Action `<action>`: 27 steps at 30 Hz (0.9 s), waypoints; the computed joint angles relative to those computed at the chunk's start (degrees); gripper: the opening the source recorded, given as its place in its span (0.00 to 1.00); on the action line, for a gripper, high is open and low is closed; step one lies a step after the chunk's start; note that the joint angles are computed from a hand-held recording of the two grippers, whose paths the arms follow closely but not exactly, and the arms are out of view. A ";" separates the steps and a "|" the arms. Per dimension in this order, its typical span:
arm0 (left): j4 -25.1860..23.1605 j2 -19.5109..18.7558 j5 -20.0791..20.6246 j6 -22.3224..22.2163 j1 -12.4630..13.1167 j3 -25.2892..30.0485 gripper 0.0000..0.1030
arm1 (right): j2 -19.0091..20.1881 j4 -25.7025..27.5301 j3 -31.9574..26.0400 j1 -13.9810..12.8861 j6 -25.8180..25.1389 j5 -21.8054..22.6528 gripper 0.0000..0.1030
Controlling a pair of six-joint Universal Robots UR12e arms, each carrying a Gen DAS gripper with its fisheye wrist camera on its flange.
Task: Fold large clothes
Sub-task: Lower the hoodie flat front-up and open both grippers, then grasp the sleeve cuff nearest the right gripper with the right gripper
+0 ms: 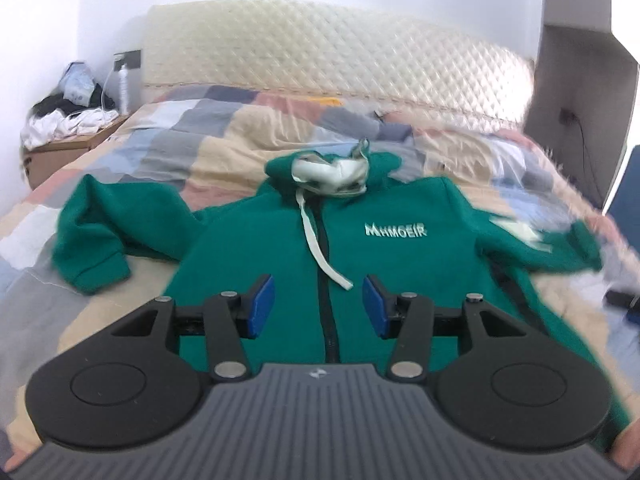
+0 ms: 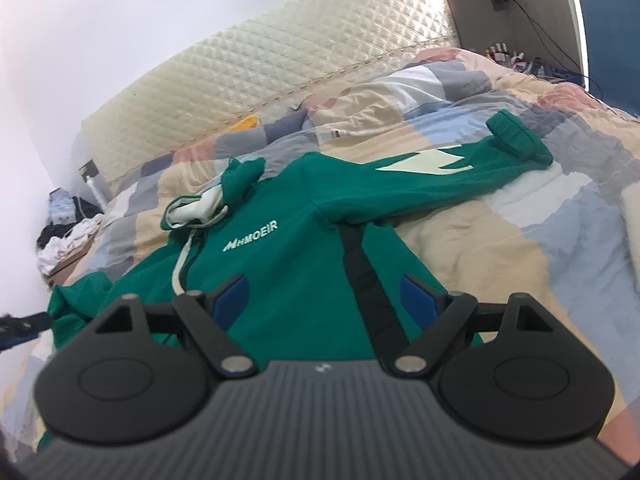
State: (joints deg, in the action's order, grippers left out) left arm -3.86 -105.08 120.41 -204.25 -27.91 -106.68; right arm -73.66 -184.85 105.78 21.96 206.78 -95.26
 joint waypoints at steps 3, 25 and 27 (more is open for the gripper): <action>-0.88 -1.27 -3.71 -1.38 0.65 -0.26 0.53 | 0.23 1.34 -0.49 0.21 -0.60 -0.68 0.82; -2.58 -1.47 -10.72 -6.21 3.78 -2.86 0.57 | 5.22 9.44 -8.17 -4.84 5.48 2.14 0.82; -2.80 -1.34 -12.04 -7.05 4.22 -3.08 0.61 | 6.26 10.13 -9.63 -5.86 2.88 2.63 0.82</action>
